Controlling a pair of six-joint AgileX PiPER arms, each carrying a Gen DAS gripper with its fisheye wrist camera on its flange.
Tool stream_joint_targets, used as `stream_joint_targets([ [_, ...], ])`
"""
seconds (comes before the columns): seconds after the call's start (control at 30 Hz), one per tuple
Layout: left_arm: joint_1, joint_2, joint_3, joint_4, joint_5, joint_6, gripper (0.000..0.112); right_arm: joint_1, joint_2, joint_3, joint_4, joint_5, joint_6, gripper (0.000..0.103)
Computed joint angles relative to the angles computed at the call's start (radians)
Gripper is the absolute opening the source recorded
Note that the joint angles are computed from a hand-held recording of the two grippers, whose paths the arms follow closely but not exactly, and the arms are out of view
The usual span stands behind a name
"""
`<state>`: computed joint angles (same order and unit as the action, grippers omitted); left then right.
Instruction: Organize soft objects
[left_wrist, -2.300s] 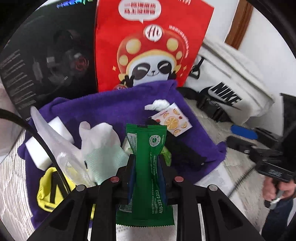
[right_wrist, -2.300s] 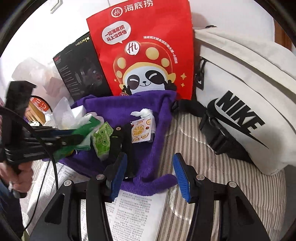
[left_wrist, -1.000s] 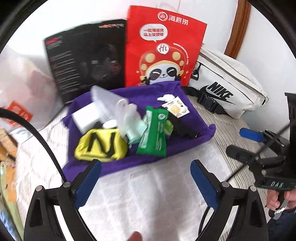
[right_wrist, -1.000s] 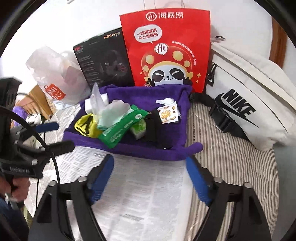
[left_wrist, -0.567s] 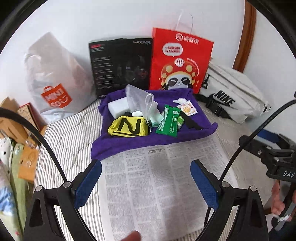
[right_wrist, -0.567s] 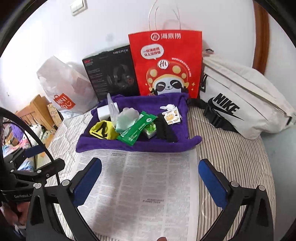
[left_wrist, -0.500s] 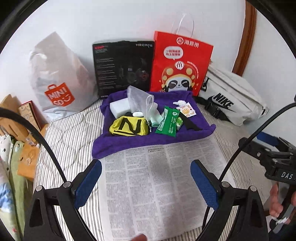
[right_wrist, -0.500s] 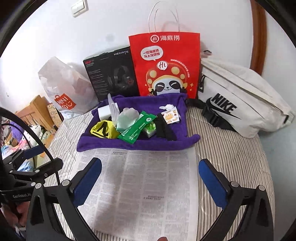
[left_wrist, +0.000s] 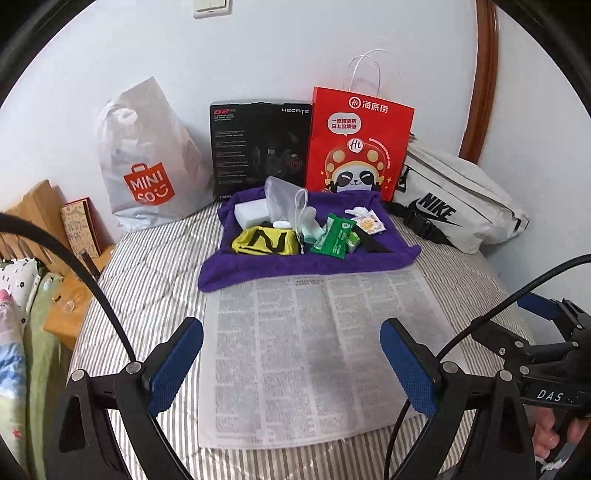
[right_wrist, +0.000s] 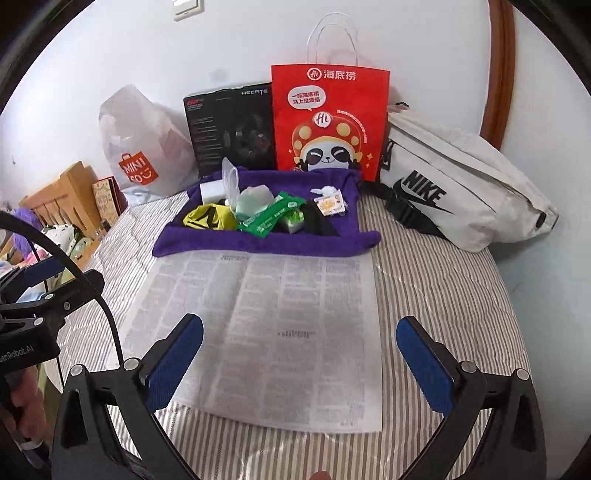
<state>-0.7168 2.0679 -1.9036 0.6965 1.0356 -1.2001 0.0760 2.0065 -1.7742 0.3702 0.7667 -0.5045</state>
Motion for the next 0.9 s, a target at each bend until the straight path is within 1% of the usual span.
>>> stream_joint_targets([
  [0.1, -0.016, -0.021, 0.051, 0.03, -0.001, -0.056, 0.097, -0.007, -0.026, 0.048, 0.009, -0.023, -0.029, 0.103],
  [0.27, -0.029, -0.032, 0.073, 0.051, 0.023, -0.096, 0.097, -0.013, -0.044, 0.079, 0.008, -0.04, -0.034, 0.103],
  [0.47, -0.041, -0.007, 0.035, 0.05, 0.034, -0.072, 0.097, -0.02, -0.052, 0.091, 0.01, -0.036, -0.03, 0.103],
  [0.67, -0.033, 0.01, 0.015, 0.025, 0.019, -0.046, 0.097, -0.014, -0.061, 0.103, -0.027, -0.049, 0.009, 0.103],
  [0.9, -0.036, 0.002, 0.026, 0.027, 0.008, -0.051, 0.097, -0.016, -0.066, 0.109, -0.039, -0.06, 0.021, 0.103],
])
